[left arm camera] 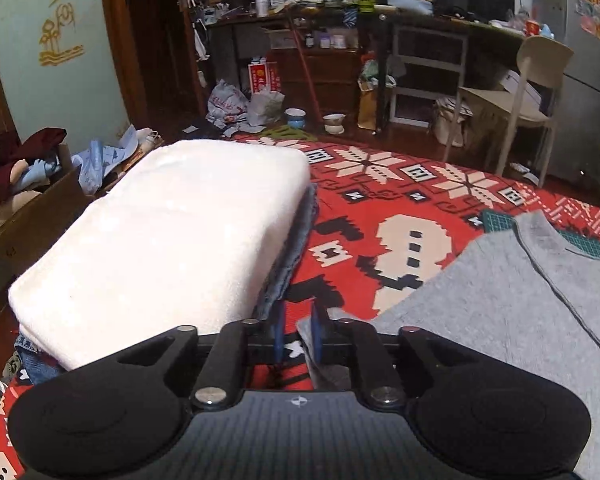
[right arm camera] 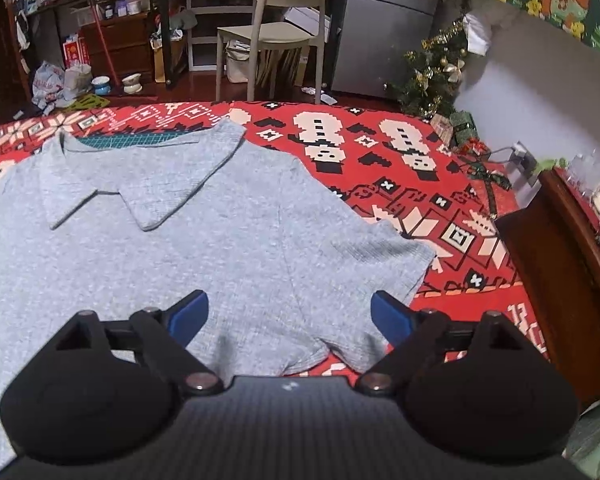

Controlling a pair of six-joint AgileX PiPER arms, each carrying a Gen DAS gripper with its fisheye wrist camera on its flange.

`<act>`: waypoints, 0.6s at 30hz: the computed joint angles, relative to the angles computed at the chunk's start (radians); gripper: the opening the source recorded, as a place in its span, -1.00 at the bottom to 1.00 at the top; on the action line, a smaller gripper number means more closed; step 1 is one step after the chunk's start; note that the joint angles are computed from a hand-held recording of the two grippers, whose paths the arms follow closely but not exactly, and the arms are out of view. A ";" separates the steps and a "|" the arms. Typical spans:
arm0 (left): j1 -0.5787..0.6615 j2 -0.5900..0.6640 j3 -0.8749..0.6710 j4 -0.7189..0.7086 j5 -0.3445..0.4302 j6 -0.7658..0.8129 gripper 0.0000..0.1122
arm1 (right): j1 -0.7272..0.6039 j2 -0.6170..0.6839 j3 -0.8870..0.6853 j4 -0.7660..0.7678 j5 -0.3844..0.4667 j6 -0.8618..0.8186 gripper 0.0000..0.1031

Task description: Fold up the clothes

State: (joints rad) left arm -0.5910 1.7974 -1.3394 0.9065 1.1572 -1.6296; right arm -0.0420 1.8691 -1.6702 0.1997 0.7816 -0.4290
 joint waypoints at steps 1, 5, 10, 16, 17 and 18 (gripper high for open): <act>0.001 -0.019 0.015 -0.003 -0.014 -0.017 -0.71 | -0.002 0.003 -0.005 0.005 0.006 0.004 0.77; -0.007 -0.124 0.092 -0.027 -0.061 -0.100 -0.63 | -0.002 0.008 -0.007 -0.016 0.004 0.027 0.77; -0.016 -0.312 0.246 -0.143 -0.248 -0.174 -0.63 | 0.004 0.006 -0.001 -0.041 0.001 0.047 0.78; -0.027 -0.365 0.346 -0.299 -0.475 -0.211 -0.62 | 0.011 0.001 0.009 -0.072 -0.003 0.064 0.78; -0.018 -0.359 0.349 -0.319 -0.502 -0.205 -0.62 | 0.011 -0.002 0.014 -0.073 -0.006 0.064 0.78; -0.014 -0.347 0.343 -0.331 -0.506 -0.203 -0.62 | 0.011 -0.005 0.019 -0.078 -0.012 0.066 0.78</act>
State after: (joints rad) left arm -0.6049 1.4502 -0.9966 0.5756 0.6516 -1.8327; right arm -0.0306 1.8644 -1.6509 0.1217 0.7699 -0.3626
